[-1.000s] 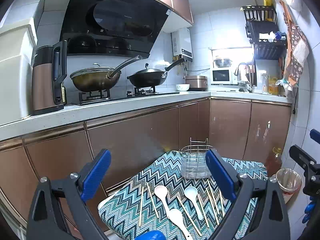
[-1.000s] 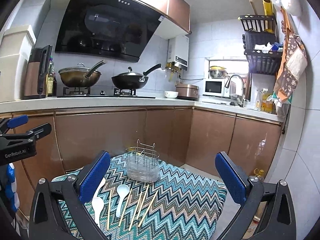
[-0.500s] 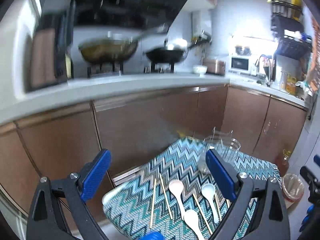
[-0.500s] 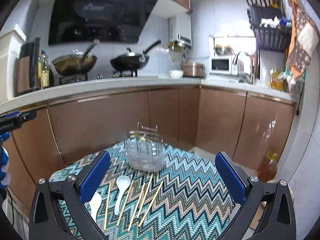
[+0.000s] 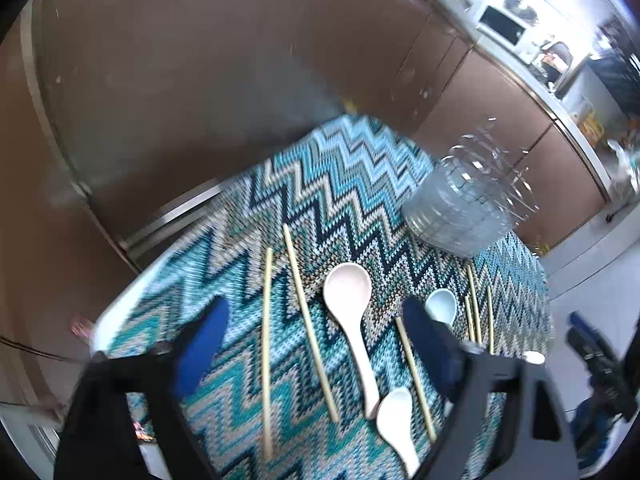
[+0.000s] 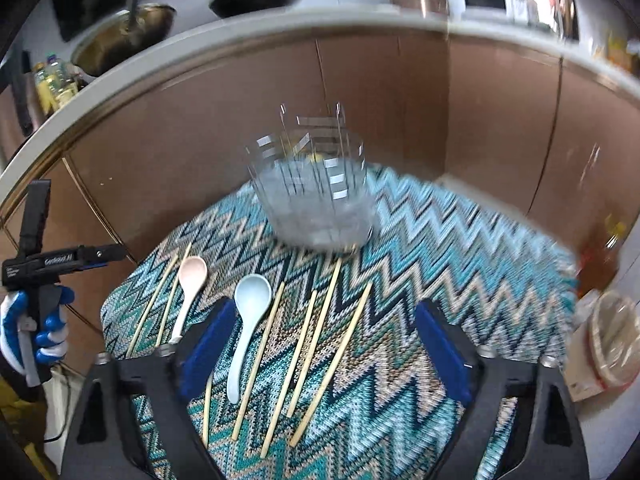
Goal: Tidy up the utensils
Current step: 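Lower the right tool onto a wooden chopstick and close it while the left tool grasps another chopstick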
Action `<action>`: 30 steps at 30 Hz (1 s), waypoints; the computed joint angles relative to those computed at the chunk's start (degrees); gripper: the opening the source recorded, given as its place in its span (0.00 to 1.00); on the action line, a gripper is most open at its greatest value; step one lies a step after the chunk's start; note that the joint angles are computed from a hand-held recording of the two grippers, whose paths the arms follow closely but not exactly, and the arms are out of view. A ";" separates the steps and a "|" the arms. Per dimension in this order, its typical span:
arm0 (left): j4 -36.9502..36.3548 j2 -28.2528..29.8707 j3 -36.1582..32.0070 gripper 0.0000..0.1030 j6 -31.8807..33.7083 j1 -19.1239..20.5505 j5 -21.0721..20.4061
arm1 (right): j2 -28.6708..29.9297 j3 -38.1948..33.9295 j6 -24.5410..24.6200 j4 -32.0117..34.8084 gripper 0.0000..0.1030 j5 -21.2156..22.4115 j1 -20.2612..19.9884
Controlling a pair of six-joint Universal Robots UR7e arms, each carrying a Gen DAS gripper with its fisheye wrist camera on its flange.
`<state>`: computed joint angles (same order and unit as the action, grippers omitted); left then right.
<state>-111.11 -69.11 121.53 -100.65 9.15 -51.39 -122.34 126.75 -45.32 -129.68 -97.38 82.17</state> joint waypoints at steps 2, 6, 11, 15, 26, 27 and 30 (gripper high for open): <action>-6.43 -0.38 1.79 0.35 3.24 3.22 -2.07 | 3.52 -1.62 1.97 1.03 0.70 -1.35 0.00; -11.60 0.87 2.50 0.20 6.82 8.65 -5.19 | 9.44 -4.30 4.54 3.51 0.57 -3.34 -0.51; -13.13 1.81 2.39 0.15 8.26 12.91 -6.21 | 13.62 -6.82 6.49 6.31 0.41 -4.10 -1.46; -13.35 3.25 1.14 0.12 10.50 15.21 -7.15 | 17.62 -9.20 8.82 7.18 0.29 -5.10 -1.58; -9.90 5.91 -2.44 0.05 10.87 16.89 -7.19 | 27.25 -10.75 13.10 4.40 0.12 -13.98 -0.05; -9.76 6.07 -2.52 0.04 10.52 16.77 -6.92 | 27.42 -10.60 13.22 3.92 0.10 -14.27 0.07; -10.96 5.94 -1.86 0.04 9.82 15.88 -6.14 | 26.48 -10.41 12.64 4.16 0.09 -13.59 -0.42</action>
